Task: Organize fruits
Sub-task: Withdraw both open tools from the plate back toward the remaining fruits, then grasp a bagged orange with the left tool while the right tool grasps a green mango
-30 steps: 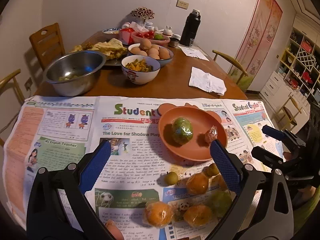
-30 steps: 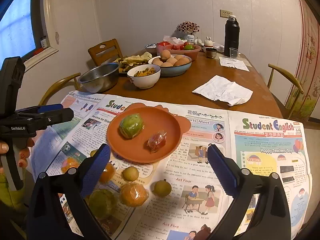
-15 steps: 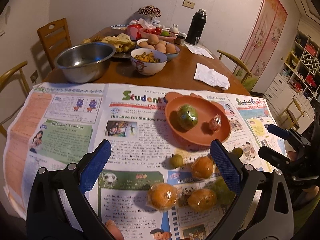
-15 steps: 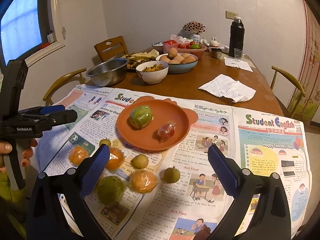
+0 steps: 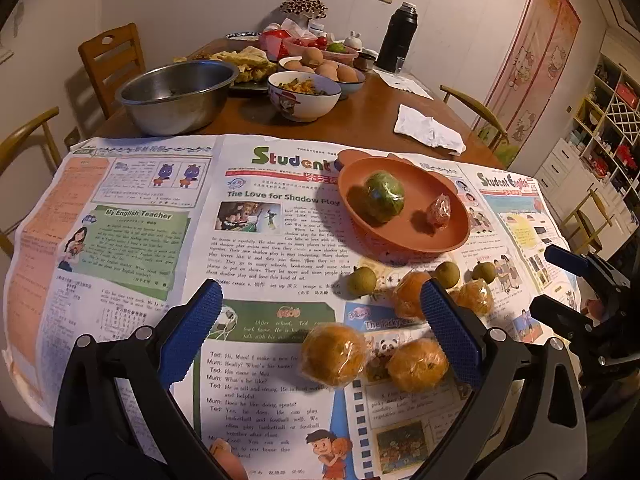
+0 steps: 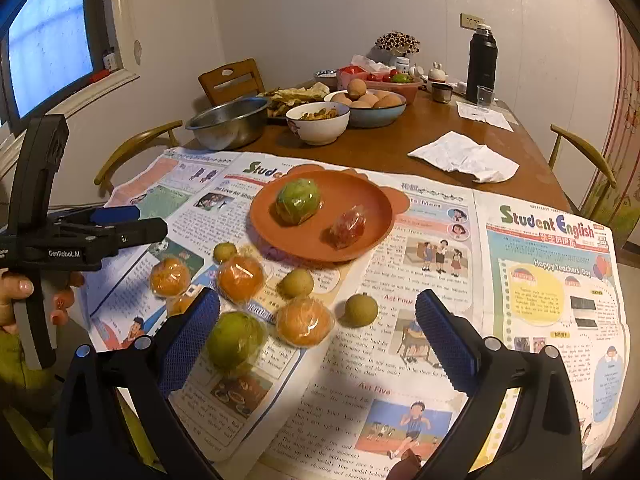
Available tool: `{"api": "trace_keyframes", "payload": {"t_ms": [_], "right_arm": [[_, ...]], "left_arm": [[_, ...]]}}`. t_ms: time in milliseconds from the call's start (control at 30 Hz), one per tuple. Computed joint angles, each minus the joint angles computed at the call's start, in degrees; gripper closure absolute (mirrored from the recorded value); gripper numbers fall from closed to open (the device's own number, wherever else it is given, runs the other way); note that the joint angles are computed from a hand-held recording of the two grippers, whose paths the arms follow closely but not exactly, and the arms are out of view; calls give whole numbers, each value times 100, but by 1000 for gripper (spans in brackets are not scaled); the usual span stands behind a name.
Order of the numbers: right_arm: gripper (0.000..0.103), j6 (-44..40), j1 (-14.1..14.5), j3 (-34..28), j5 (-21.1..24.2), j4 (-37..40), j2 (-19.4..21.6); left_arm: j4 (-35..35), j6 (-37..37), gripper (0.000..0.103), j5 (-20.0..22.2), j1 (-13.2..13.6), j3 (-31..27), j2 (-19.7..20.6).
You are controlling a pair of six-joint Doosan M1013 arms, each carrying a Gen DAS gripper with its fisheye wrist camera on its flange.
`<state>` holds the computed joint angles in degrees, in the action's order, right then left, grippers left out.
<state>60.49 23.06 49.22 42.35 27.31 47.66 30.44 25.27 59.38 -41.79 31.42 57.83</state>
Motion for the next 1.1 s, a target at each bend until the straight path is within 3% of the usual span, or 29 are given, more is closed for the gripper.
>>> {"api": "trace_keyframes", "payload": {"t_ms": [367,800,967,1100], "right_arm": [[5,-161,23,174,127,29,-52],[5,-352,63,326,301,97,-89],[5,-422,86,344,395,113,-83],[5,-489,89,328,488,149,-66]], "left_arm": [[77,-258,10,-59,-40,474,-185],[-122,-88,10,-82,-69,627,-197],[-183,-13,18,-182,-68,682,-211],[-229,-34,32,-366,-57,769,-244]]}}
